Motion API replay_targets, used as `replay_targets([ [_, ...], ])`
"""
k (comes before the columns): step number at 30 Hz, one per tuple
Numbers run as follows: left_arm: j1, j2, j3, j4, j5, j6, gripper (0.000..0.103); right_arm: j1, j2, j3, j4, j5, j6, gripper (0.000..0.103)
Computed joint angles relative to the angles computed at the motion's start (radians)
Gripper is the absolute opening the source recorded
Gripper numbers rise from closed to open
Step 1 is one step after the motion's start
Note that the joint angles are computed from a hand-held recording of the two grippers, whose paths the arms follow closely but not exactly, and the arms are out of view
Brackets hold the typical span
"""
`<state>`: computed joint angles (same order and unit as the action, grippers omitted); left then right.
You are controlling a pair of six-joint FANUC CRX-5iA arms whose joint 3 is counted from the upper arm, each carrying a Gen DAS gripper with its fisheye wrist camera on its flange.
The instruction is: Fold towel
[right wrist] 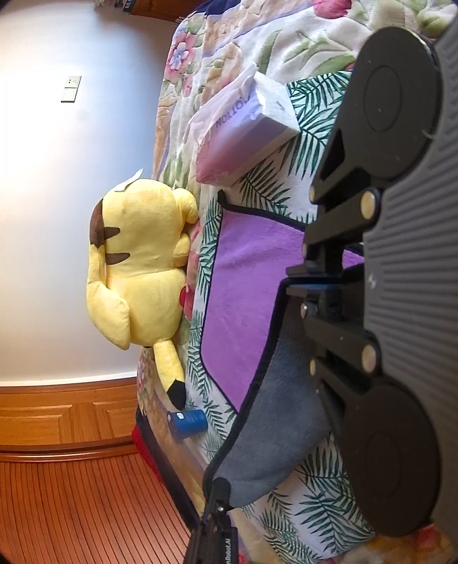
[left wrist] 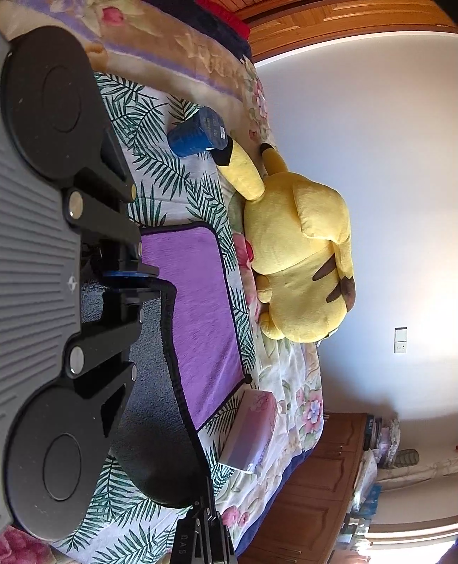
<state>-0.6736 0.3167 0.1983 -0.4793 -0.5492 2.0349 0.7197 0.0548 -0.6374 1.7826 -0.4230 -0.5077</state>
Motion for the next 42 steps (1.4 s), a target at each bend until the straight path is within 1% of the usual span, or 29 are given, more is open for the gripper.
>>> replay_targets([
  [5,0.010,0.017,0.023,-0.001,0.002,-0.012,0.006,-0.017,0.011,0.016,0.028,0.006,0.000,0.004],
  [11,0.025,0.043,0.055,0.008,0.016,-0.032,0.006,-0.054,0.026,0.040,0.091,0.026,-0.023,0.004],
  [16,0.033,0.066,0.083,0.007,0.015,-0.038,0.006,-0.064,0.050,0.064,0.084,0.025,-0.006,0.004],
  [21,0.030,0.086,0.113,-0.017,0.007,-0.021,0.006,-0.078,0.063,0.076,0.114,0.030,-0.010,0.004],
  [32,0.022,0.128,0.178,-0.083,-0.019,0.057,0.006,-0.119,0.080,0.103,0.180,0.053,-0.031,0.004],
  [42,0.025,0.177,0.261,-0.127,-0.050,0.071,0.005,-0.182,0.103,0.150,0.328,0.081,-0.120,0.004],
])
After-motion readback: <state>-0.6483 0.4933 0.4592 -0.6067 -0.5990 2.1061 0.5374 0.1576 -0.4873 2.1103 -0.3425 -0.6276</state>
